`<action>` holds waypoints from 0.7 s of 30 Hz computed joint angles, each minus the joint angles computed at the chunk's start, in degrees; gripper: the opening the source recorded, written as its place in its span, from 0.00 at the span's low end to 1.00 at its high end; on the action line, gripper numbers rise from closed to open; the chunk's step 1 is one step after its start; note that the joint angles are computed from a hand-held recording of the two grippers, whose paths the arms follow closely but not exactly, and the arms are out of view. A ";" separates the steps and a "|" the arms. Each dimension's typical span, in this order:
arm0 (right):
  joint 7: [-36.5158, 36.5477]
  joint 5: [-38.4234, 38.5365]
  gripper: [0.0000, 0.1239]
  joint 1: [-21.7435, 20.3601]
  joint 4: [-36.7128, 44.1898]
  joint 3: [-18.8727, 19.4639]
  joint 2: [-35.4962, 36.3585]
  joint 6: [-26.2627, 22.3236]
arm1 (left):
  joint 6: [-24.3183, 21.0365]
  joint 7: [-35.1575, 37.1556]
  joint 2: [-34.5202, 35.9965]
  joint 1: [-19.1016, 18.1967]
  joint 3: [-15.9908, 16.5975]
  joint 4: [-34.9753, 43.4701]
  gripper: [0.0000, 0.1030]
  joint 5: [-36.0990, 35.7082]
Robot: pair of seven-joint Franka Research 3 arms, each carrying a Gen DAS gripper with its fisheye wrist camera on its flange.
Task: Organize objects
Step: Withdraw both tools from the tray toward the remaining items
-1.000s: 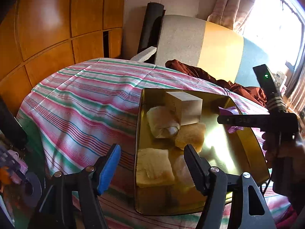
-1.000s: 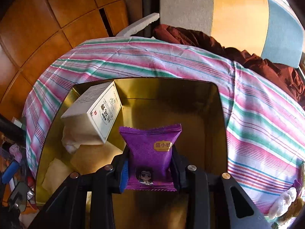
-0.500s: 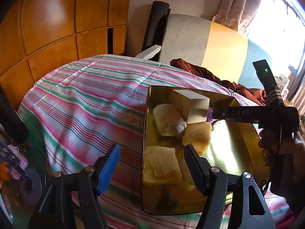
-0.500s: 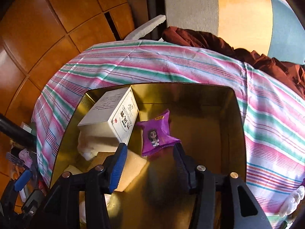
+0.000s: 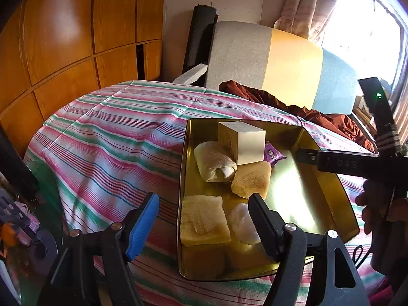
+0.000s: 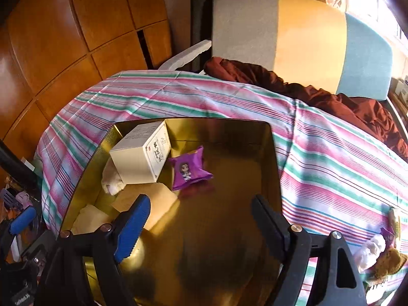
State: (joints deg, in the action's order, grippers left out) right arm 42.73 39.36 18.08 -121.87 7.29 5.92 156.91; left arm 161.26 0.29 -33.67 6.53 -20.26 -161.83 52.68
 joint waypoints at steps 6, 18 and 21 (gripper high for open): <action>-3.07 3.76 0.68 -1.28 -3.46 -1.28 -3.65 0.68 | -0.43 0.65 0.36 -0.97 -0.25 0.60 0.72 -0.13; -3.50 3.23 0.68 -5.45 -7.57 -6.02 -7.29 0.98 | -1.00 1.30 3.38 -2.79 -0.82 3.68 0.72 1.20; -1.88 1.68 0.68 -7.44 -7.68 -7.33 -7.24 1.42 | -1.03 1.66 4.94 -3.42 -0.80 5.01 0.72 1.86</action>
State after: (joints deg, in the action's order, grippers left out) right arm 40.84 41.04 10.64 -129.55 -0.03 -1.31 158.33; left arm 160.23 1.95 -28.73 3.11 -21.07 -156.82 54.54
